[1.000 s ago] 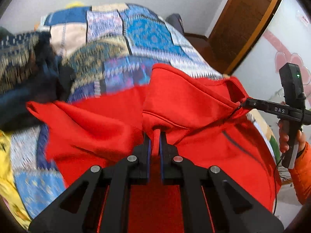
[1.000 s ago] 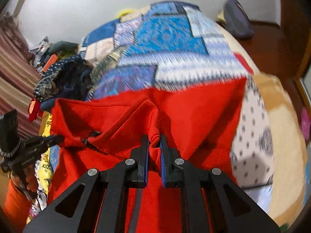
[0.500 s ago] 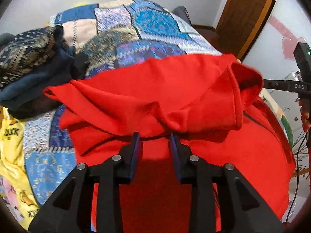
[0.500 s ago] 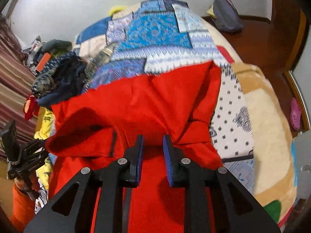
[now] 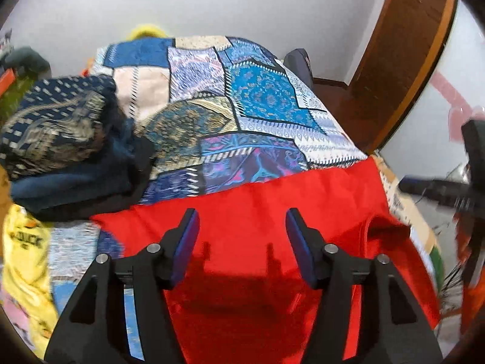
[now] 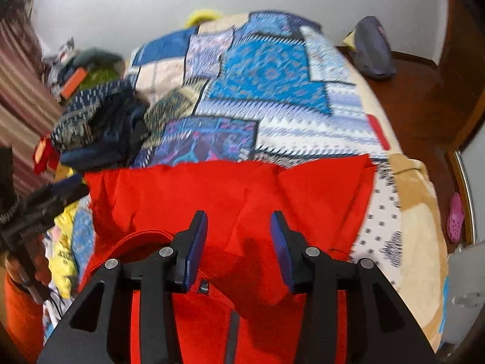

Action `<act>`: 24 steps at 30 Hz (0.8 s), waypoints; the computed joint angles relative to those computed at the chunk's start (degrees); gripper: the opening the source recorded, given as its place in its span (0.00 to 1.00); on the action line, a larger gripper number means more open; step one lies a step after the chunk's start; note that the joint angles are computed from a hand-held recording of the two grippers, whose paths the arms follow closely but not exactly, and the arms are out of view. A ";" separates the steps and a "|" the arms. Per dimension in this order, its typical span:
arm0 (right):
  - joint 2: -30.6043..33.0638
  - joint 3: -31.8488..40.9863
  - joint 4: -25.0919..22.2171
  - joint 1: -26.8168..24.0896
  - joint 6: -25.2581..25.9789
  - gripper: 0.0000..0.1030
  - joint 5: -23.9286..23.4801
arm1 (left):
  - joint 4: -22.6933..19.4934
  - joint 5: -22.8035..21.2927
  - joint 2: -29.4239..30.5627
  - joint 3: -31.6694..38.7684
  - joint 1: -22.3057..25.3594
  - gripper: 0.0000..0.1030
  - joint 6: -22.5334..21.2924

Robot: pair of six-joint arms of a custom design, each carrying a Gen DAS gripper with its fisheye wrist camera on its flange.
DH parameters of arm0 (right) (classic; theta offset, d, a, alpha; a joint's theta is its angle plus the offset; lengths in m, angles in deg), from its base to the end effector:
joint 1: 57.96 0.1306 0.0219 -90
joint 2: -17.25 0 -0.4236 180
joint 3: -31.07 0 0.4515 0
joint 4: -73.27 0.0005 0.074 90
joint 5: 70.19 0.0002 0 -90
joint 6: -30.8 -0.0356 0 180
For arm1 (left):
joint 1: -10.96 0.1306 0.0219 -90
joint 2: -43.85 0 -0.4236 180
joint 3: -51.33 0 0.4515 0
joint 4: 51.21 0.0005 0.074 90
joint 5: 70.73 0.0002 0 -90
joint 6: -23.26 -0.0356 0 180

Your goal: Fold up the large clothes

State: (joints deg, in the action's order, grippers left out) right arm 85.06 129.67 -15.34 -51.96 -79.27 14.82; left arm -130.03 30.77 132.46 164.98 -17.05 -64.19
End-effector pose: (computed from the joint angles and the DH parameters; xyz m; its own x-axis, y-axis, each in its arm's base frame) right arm 0.3059 0.0348 0.6612 -0.8422 0.2552 -0.4750 0.1478 0.9564 0.2519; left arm 0.4245 -0.2344 0.6572 -0.7367 0.3425 -0.5831 0.5320 0.8259 -0.1870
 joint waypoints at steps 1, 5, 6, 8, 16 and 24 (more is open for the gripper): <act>0.58 -0.31 -0.38 0.66 -0.04 0.38 -0.15 | -0.54 -0.08 1.02 0.49 -0.52 0.57 0.43; 1.67 -2.20 -1.25 2.51 -1.34 0.38 -0.35 | -2.80 -0.04 2.84 -0.46 -2.75 0.57 -0.21; 1.49 -3.07 -1.30 2.76 -1.41 0.38 -0.90 | -3.10 0.06 2.65 -1.45 -3.27 0.57 -0.64; 0.74 -4.85 -1.88 3.03 -1.01 0.38 -1.45 | -3.50 0.11 1.76 -3.56 -4.05 0.57 -2.29; -5.17 -10.61 -3.12 3.29 2.05 0.48 1.21 | 0.31 -4.41 -6.44 -14.45 -4.35 0.72 -6.89; -8.43 -12.41 -5.01 1.39 -1.63 0.56 -0.15 | 0.28 -7.14 -10.95 -17.90 -1.44 0.79 -2.46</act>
